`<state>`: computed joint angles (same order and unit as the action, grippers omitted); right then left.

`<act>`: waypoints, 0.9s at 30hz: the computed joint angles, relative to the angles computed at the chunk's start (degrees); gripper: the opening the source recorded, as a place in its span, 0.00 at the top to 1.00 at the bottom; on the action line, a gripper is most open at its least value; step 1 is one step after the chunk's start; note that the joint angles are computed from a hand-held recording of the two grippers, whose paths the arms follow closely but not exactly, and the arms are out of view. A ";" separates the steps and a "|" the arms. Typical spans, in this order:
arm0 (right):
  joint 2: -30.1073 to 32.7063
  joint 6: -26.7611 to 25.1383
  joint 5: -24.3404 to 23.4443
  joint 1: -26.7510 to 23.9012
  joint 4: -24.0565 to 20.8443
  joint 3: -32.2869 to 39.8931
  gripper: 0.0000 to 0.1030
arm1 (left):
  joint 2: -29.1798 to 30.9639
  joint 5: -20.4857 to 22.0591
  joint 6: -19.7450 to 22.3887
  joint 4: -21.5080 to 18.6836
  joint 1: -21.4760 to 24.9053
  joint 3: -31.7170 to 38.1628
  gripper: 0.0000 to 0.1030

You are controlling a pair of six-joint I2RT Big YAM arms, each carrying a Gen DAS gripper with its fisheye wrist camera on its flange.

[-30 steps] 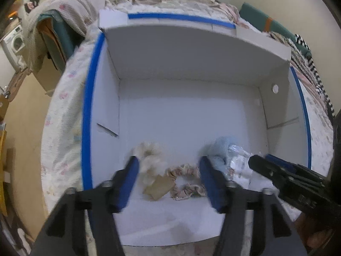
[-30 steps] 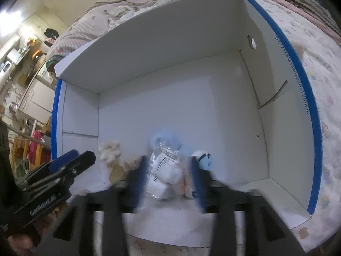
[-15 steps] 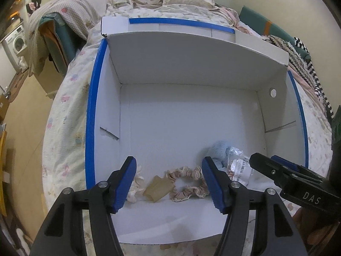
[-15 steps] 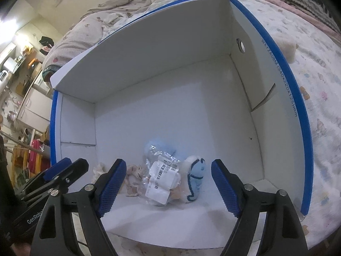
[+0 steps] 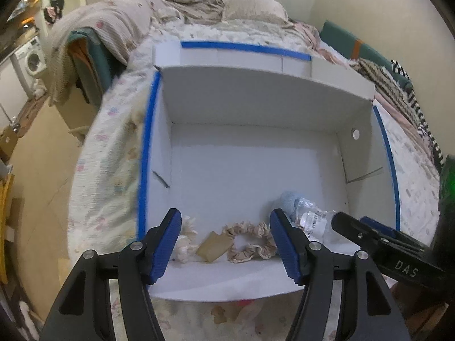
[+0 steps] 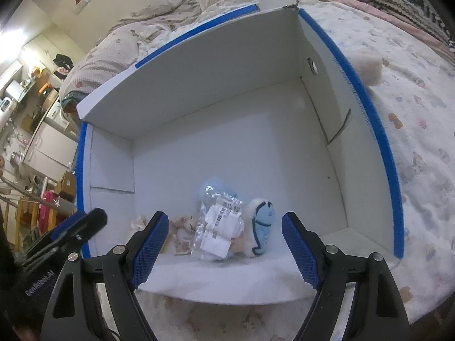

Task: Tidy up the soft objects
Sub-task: 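Withdraw both tools from the box toward the remaining items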

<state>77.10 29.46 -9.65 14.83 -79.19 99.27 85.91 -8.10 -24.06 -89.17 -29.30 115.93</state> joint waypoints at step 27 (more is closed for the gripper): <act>-10.99 4.07 0.70 2.88 -0.73 -7.92 0.16 | -13.20 -9.18 -2.13 -0.43 -2.11 -11.91 0.32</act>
<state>66.11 33.53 -8.95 17.71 -79.92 91.35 72.71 -17.28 -26.20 -89.59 -31.41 104.02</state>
